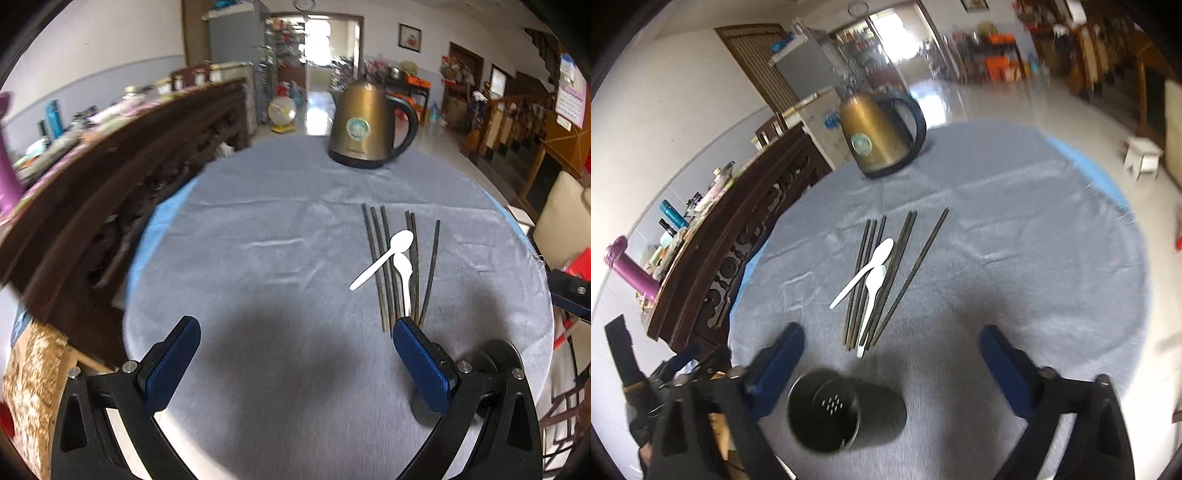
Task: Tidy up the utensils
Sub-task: 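Close the left tool on a white spoon while the right tool grasps a dark chopstick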
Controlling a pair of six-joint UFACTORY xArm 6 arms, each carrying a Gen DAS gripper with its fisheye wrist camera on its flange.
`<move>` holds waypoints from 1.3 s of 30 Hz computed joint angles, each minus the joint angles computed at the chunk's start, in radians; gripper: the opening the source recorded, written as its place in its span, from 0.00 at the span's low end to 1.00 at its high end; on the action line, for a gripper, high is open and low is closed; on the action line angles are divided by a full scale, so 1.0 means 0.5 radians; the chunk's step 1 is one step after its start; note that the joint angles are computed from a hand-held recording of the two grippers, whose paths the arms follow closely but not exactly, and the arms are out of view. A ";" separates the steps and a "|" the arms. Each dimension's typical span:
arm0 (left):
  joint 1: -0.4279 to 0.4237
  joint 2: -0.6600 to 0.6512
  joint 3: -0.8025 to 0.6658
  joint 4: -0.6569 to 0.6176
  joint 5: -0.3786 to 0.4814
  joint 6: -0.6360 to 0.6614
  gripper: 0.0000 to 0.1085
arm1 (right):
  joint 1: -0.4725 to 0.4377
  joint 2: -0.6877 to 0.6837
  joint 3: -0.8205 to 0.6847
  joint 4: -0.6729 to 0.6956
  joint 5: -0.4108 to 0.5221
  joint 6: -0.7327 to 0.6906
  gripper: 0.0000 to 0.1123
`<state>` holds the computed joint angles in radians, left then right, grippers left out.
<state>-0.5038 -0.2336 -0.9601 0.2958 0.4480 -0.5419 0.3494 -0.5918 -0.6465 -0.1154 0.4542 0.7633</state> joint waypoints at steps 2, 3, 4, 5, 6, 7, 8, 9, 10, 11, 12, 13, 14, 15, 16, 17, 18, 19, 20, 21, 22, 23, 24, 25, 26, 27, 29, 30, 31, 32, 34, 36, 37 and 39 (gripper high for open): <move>0.000 0.153 -0.119 -0.099 -0.030 0.147 0.95 | -0.058 0.152 -0.059 0.340 -0.069 -0.263 0.69; -0.002 0.216 -0.174 -0.184 -0.030 0.235 0.95 | -0.085 0.225 -0.085 0.515 -0.109 -0.404 0.67; -0.007 0.296 -0.249 -0.312 -0.024 0.363 0.95 | -0.108 0.291 -0.118 0.620 -0.122 -0.486 0.65; -0.010 0.361 -0.310 -0.379 -0.019 0.431 0.95 | -0.119 0.337 -0.145 0.690 -0.143 -0.533 0.63; -0.014 0.423 -0.372 -0.441 -0.015 0.488 0.94 | -0.143 0.402 -0.183 0.764 -0.146 -0.592 0.62; -0.020 0.496 -0.446 -0.501 -0.005 0.549 0.92 | -0.171 0.458 -0.215 0.808 -0.128 -0.633 0.59; -0.020 0.574 -0.517 -0.509 0.012 0.589 0.89 | -0.201 0.514 -0.251 0.861 -0.101 -0.679 0.58; -0.027 0.651 -0.595 -0.556 0.027 0.653 0.87 | -0.226 0.571 -0.294 0.906 -0.082 -0.714 0.55; -0.039 0.730 -0.682 -0.599 0.048 0.706 0.83 | -0.263 0.659 -0.359 0.937 -0.065 -0.734 0.52; -0.055 0.817 -0.783 -0.638 0.077 0.764 0.79 | -0.290 0.726 -0.416 0.936 -0.045 -0.724 0.48; -0.065 0.886 -0.867 -0.648 0.114 0.793 0.78 | -0.323 0.804 -0.485 0.925 -0.018 -0.705 0.46; -0.076 0.962 -0.954 -0.665 0.151 0.840 0.76 | -0.356 0.890 -0.565 0.929 0.009 -0.693 0.44; -0.090 1.039 -1.049 -0.667 0.202 0.865 0.72 | -0.380 0.952 -0.618 0.927 0.022 -0.684 0.44; -0.100 1.107 -1.131 -0.666 0.251 0.886 0.68 | -0.406 1.033 -0.700 0.924 0.049 -0.662 0.43; -0.105 1.141 -1.171 -0.671 0.284 0.909 0.62 | -0.427 1.118 -0.789 0.930 0.080 -0.652 0.41; -0.117 1.209 -1.260 -0.688 0.350 0.960 0.61 | -0.447 1.188 -0.861 0.941 0.111 -0.650 0.39; -0.124 1.259 -1.319 -0.703 0.393 1.003 0.61 | -0.461 1.262 -0.939 0.949 0.143 -0.643 0.39; -0.130 1.297 -1.362 -0.699 0.420 1.017 0.61 | -0.475 1.343 -1.033 0.964 0.195 -0.644 0.38; -0.134 1.325 -1.393 -0.690 0.435 1.018 0.61 | -0.478 1.397 -1.095 0.965 0.229 -0.640 0.35; -0.135 1.353 -1.428 -0.706 0.453 1.033 0.61 | -0.481 1.464 -1.174 0.923 0.285 -0.606 0.34; -0.132 1.364 -1.438 -0.739 0.452 1.053 0.60 | -0.479 1.542 -1.274 0.833 0.351 -0.534 0.33; -0.125 1.379 -1.457 -0.792 0.453 1.070 0.60 | -0.470 1.586 -1.326 0.765 0.383 -0.479 0.33; -0.126 1.394 -1.477 -0.818 0.450 1.063 0.59 | -0.462 1.632 -1.381 0.711 0.408 -0.440 0.33; -0.117 1.432 -1.526 -0.831 0.471 1.056 0.58 | -0.455 1.674 -1.436 0.675 0.431 -0.415 0.33; -0.119 1.466 -1.571 -0.828 0.479 1.048 0.56 | -0.447 1.721 -1.504 0.624 0.480 -0.377 0.31; -0.122 1.488 -1.603 -0.823 0.488 1.052 0.54 | -0.437 1.777 -1.584 0.575 0.545 -0.340 0.30; -0.129 1.567 -1.708 -0.832 0.545 1.079 0.43 | -0.417 1.862 -1.713 0.496 0.628 -0.276 0.24; -0.126 1.600 -1.755 -0.855 0.602 1.091 0.39 | -0.399 1.898 -1.781 0.375 0.674 -0.214 0.21; -0.124 1.637 -1.804 -0.872 0.647 1.091 0.30 | -0.380 1.947 -1.870 0.275 0.762 -0.190 0.17; -0.118 1.659 -1.834 -0.896 0.694 1.091 0.22 | -0.368 1.981 -1.920 0.223 0.785 -0.181 0.11; -0.111 1.655 -1.809 -0.895 0.645 1.076 0.15 | -0.350 2.020 -1.970 0.125 0.822 -0.195 0.09; -0.093 1.655 -1.810 -0.946 0.660 1.081 0.09 | -0.359 1.994 -1.906 0.147 0.755 -0.237 0.08; -0.082 1.642 -1.793 -0.979 0.656 1.091 0.08 | -0.364 1.976 -1.866 0.157 0.716 -0.253 0.08; -0.068 1.588 -1.706 -0.991 0.598 1.097 0.06 | -0.374 1.921 -1.746 0.197 0.598 -0.285 0.07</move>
<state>-0.5380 0.5604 -1.8130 -0.1999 0.7468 0.0065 0.1623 0.3686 -1.5195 -0.0169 0.7531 0.6207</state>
